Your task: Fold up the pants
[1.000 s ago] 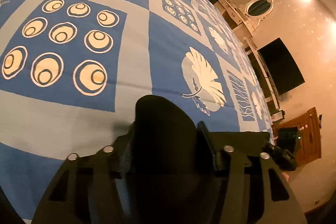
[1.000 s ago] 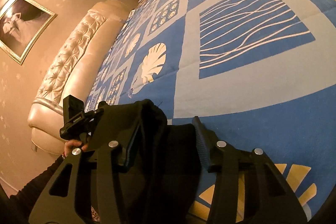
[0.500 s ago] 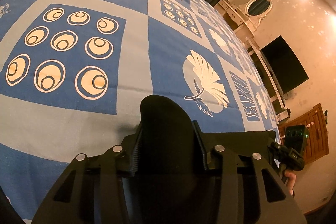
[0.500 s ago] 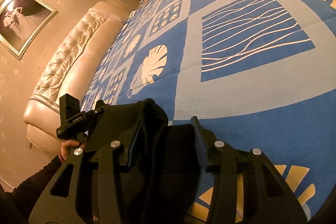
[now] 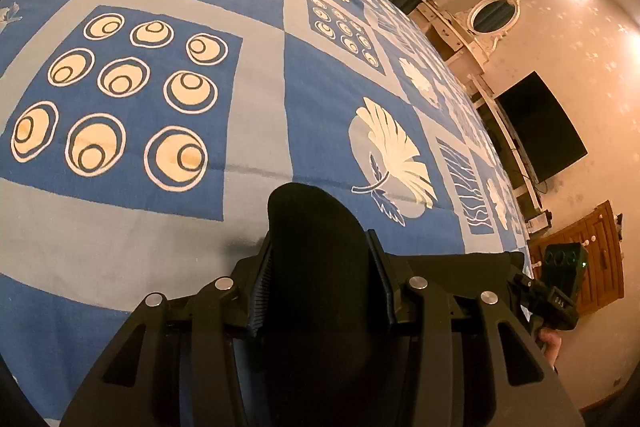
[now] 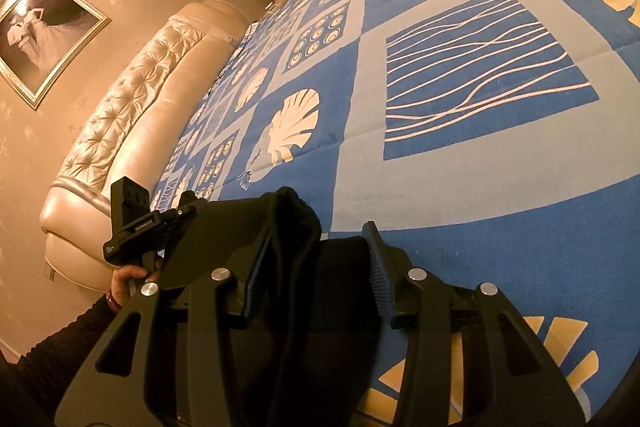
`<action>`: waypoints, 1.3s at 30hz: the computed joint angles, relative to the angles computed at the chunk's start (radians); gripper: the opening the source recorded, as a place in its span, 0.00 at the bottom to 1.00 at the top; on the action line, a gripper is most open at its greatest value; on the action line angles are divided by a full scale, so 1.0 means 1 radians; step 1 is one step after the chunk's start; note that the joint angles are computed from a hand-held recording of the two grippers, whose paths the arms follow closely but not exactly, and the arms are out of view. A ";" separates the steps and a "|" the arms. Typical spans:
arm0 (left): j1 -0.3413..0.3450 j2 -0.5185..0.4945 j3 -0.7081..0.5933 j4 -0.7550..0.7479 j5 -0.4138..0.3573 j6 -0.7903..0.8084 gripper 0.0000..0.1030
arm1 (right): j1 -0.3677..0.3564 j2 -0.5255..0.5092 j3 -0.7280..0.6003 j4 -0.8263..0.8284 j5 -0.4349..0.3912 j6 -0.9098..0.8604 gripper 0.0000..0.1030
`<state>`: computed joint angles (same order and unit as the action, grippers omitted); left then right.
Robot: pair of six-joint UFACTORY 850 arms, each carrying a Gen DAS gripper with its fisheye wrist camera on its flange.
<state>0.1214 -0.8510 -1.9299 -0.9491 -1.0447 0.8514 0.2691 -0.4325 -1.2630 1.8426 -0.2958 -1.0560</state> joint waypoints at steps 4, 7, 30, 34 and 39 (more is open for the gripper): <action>-0.003 -0.003 -0.009 -0.002 0.026 -0.008 0.36 | 0.000 -0.007 -0.012 -0.018 0.014 0.002 0.37; -0.004 -0.017 -0.033 -0.002 0.033 -0.020 0.33 | -0.004 -0.016 -0.025 -0.024 0.020 0.003 0.35; 0.071 -0.047 -0.038 -0.108 -0.275 -0.018 0.73 | -0.109 -0.053 -0.006 -0.022 -0.329 0.120 0.75; 0.054 -0.039 -0.026 -0.110 -0.257 0.005 0.61 | -0.109 -0.085 -0.052 -0.102 -0.351 0.197 0.54; 0.052 -0.018 0.011 -0.095 -0.209 0.049 0.37 | -0.112 -0.092 -0.040 -0.069 -0.361 0.185 0.34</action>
<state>0.1734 -0.8685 -1.9189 -1.0437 -1.2540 0.9001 0.1574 -0.5250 -1.3027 1.7738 -0.6565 -0.8715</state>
